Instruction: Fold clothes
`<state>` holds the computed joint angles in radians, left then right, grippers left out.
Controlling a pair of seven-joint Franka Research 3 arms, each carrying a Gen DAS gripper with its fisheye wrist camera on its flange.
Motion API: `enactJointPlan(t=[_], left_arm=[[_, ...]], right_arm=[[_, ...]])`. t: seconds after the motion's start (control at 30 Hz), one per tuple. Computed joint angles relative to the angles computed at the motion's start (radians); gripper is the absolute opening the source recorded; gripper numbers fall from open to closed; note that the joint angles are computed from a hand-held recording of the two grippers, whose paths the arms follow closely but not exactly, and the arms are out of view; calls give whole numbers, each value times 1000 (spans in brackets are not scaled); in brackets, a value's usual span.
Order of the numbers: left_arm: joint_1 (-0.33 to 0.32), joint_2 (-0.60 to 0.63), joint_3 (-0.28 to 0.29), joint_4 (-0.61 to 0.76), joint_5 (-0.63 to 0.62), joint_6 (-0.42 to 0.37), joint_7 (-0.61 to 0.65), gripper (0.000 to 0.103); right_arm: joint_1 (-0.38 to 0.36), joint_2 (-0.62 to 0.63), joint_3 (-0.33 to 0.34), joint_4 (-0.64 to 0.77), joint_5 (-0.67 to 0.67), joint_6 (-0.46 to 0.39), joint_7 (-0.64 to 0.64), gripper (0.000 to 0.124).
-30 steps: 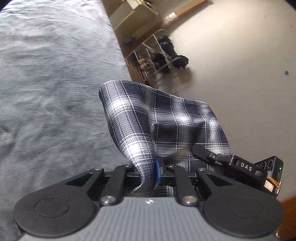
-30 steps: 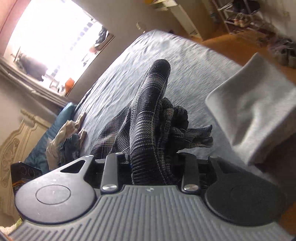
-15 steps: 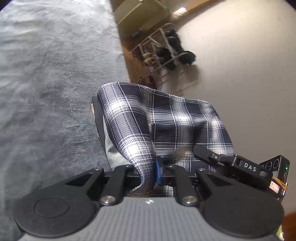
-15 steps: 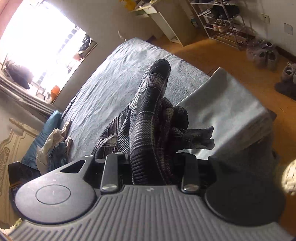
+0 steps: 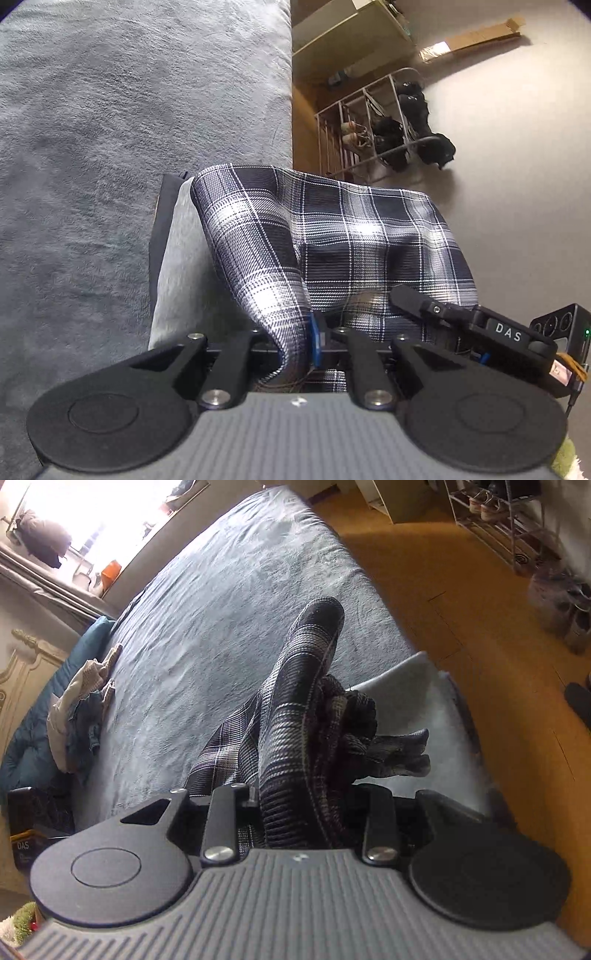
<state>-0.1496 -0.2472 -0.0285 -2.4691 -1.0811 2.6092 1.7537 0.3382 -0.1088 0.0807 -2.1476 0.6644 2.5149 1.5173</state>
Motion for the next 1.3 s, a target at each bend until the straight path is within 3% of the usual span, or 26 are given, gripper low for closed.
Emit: enactJointPlan(t=[0.17, 0.5, 0.63, 0.9, 1.07, 1.13, 1.3], left_arm=[[19, 80, -17, 59, 46, 5, -44, 13], [60, 166, -40, 93, 82, -34, -62, 13], [79, 141, -47, 98, 90, -44, -51, 13], [73, 145, -45, 92, 142, -15, -97, 15], [100, 146, -26, 68, 15, -80, -4, 39], [107, 111, -17, 43, -28, -102, 51, 60], [101, 38, -21, -27, 51, -126, 98, 62]], right_arm=[[-26, 93, -23, 70, 88, -42, -106, 30], [-71, 148, -21, 71, 239, -79, -151, 31], [-85, 171, -14, 63, 271, -77, -122, 31], [-98, 145, -17, 49, 358, -103, -206, 31], [-98, 180, -14, 28, 383, -66, -194, 31], [-106, 195, -14, 35, 394, -73, -203, 32], [-122, 216, -12, 66, 380, -119, -241, 33]])
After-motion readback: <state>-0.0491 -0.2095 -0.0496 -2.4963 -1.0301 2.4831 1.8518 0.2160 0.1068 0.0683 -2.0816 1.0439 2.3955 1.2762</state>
